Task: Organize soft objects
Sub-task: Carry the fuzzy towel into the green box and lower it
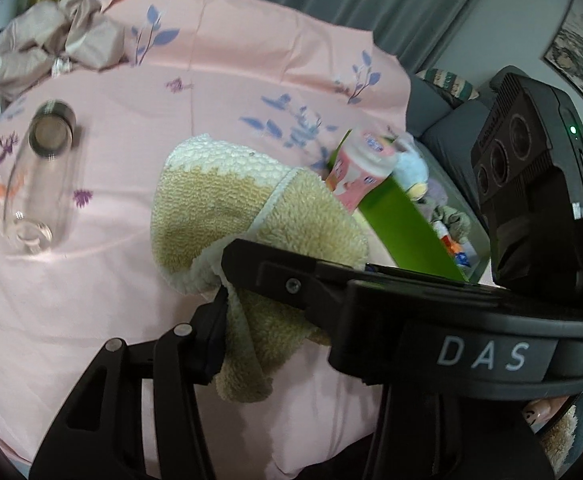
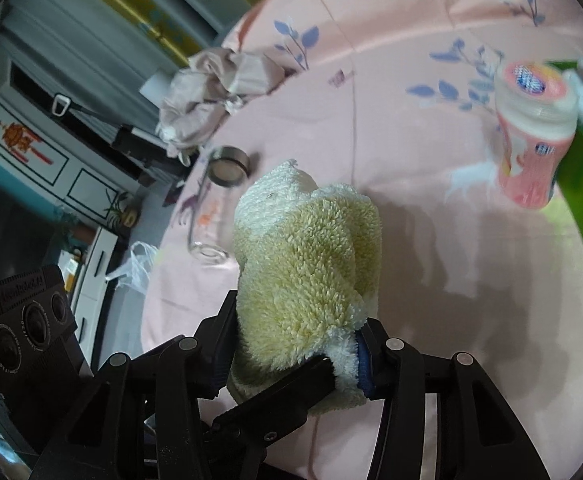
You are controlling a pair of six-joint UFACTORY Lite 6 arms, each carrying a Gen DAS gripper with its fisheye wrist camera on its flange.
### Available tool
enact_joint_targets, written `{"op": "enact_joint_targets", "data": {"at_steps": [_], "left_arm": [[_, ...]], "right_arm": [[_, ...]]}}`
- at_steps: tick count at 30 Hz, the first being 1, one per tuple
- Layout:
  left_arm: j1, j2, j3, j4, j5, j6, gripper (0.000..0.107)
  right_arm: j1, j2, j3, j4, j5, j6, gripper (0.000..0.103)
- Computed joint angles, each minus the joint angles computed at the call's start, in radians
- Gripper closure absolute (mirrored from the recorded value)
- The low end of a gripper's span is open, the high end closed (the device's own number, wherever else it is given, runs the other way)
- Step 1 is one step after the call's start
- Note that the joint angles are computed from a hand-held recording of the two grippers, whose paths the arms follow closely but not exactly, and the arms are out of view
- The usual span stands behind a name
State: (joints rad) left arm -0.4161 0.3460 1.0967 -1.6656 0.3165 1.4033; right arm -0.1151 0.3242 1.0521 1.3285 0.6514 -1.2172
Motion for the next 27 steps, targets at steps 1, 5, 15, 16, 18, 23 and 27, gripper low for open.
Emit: {"op": "enact_joint_targets", "data": {"at_steps": [1,5,15,16,18,23,27], "left_arm": [[-0.004,-0.02,-0.01,-0.007,-0.005,0.011,0.061],[-0.022,-0.071,-0.021,-0.017,-0.027,0.033,0.061],[-0.07,-0.135,-0.012,0.012,-0.074,0.027,0.06],[-0.076,-0.137,-0.008,0.01,-0.077,0.034,0.06],[-0.084,-0.14,-0.001,0.004,-0.081,0.048,0.06],[-0.117,-0.133,0.041,0.043,-0.105,0.022,0.06],[-0.144,-0.117,0.089,0.108,-0.124,-0.033,0.06]], "right_arm": [[-0.004,-0.027,-0.014,0.007,0.002,-0.009,0.051],[-0.017,-0.096,-0.049,0.026,0.011,-0.03,0.051],[-0.066,-0.212,-0.107,0.064,0.039,-0.075,0.051],[-0.075,-0.222,-0.112,0.067,0.043,-0.082,0.051],[-0.087,-0.24,-0.118,0.071,0.048,-0.089,0.051],[-0.137,-0.276,-0.128,0.08,0.078,-0.104,0.051],[-0.181,-0.292,-0.119,0.084,0.105,-0.116,0.051]]}}
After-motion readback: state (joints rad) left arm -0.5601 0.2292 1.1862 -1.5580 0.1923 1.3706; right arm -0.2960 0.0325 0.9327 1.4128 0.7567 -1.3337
